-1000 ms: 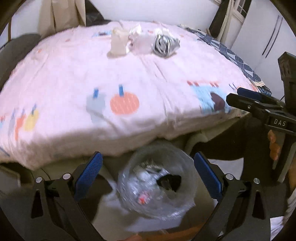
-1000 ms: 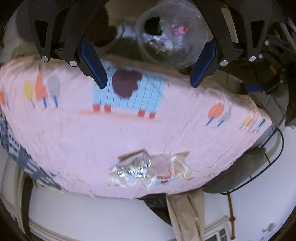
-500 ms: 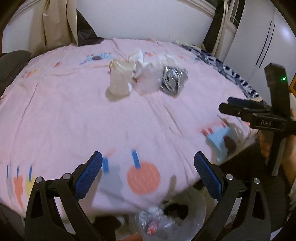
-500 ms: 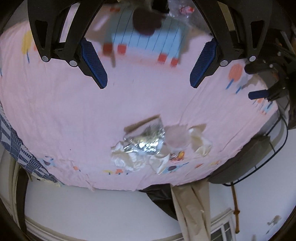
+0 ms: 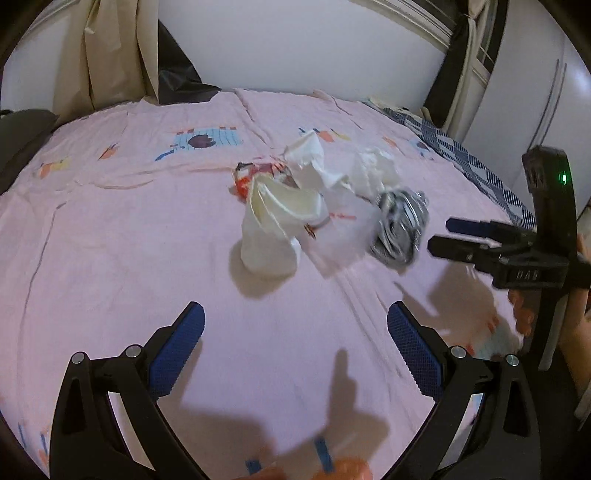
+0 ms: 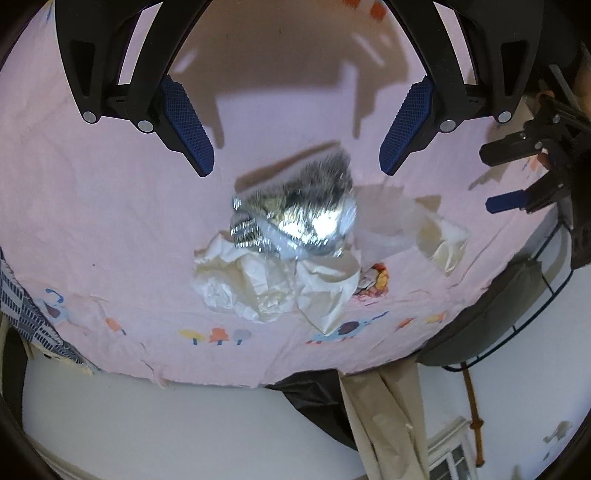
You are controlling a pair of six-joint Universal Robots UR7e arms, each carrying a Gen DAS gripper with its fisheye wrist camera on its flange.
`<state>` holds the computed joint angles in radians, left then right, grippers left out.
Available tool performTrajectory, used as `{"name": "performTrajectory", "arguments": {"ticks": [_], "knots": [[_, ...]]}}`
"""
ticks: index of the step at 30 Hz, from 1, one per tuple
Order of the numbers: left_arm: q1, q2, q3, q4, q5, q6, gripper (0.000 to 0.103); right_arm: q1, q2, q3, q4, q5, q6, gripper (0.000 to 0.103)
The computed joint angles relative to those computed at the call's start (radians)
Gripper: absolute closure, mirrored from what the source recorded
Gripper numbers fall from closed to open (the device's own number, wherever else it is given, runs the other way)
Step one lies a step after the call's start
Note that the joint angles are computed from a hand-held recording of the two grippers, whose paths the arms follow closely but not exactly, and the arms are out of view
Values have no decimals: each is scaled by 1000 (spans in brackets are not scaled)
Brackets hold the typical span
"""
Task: Collect trash
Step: 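Grasp the white paper cup with the left tool while the right tool grasps the silver foil wrapper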
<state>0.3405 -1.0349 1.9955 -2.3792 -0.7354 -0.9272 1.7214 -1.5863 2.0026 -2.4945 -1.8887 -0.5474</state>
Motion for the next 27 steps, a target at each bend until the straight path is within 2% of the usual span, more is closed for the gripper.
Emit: {"name": "performTrajectory", "arguments": {"ticks": [8,15,17,18,19,20,21,27], "knots": [[73,53,-65,-63,-4,23,6,7,93,-48,-21,-44,11,16],[107,90,-97,-142,4,76,6,1,126,-70,-13,-42,14,16],[108,94,-97,-155,11,88,23,-4,129,-77,4,-32,22,16],[110,94,-100,-142,15,81,40,-6,129,-79,7,-27,20,16],[112,94,-104,-127,16,74,45,-7,128,-79,7,-22,18,20],[115,91,-103,-119,13,71,46,-8,128,-81,11,-17,15,29],[117,91,-105,-112,16,70,55,-7,128,-80,4,-17,12,29],[109,75,-96,-101,39,51,55,-5,119,-75,-11,-7,11,30]]}}
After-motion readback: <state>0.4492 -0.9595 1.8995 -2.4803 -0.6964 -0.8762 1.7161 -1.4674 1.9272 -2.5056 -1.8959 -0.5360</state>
